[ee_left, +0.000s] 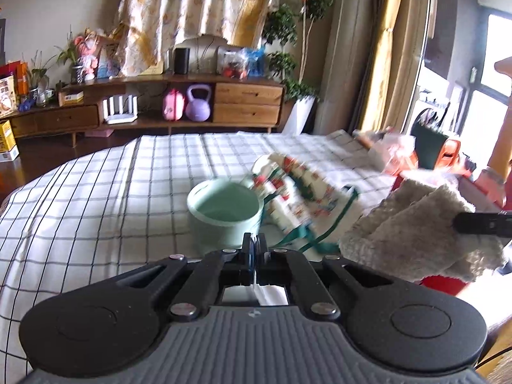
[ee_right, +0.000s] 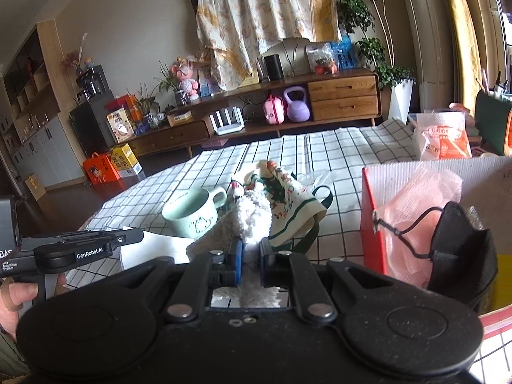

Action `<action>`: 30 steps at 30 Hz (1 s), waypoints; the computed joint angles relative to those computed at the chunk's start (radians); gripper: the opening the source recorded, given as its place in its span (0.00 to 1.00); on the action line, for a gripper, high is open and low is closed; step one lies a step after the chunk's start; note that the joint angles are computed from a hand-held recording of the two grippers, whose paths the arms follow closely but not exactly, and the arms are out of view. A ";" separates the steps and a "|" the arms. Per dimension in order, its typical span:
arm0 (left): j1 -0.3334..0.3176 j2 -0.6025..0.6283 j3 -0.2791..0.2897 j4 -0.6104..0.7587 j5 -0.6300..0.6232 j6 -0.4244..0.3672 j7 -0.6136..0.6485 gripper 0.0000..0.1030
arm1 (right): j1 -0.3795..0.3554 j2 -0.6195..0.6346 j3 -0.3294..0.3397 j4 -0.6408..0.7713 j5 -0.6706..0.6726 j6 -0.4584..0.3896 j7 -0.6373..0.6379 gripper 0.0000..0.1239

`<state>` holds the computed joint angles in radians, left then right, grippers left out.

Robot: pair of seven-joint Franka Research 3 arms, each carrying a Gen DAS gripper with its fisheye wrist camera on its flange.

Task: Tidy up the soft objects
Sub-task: 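Lift the tissue and fluffy cloth and carry both toward the red box, then lower both grippers into the box and open them to release the items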

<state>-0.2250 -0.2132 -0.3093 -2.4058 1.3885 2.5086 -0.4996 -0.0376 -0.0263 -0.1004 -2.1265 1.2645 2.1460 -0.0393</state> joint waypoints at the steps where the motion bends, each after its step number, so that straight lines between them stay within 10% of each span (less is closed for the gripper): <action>1: -0.001 -0.001 0.000 0.009 0.000 0.003 0.002 0.01 | -0.004 -0.003 -0.004 0.003 0.005 -0.007 -0.004 0.07; 16: -0.023 0.077 -0.016 0.237 -0.015 0.033 0.091 0.01 | -0.103 0.042 -0.052 0.141 0.101 -0.047 -0.014 0.07; 30: -0.153 0.370 0.045 0.632 0.047 0.100 0.236 0.01 | -0.195 0.187 -0.027 0.302 0.156 0.099 -0.035 0.07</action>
<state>-0.3784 0.1572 -0.2638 -1.7739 1.4356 2.6089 -0.2637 -0.2325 0.1610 -0.1273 -1.8249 1.4205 2.2453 -0.0741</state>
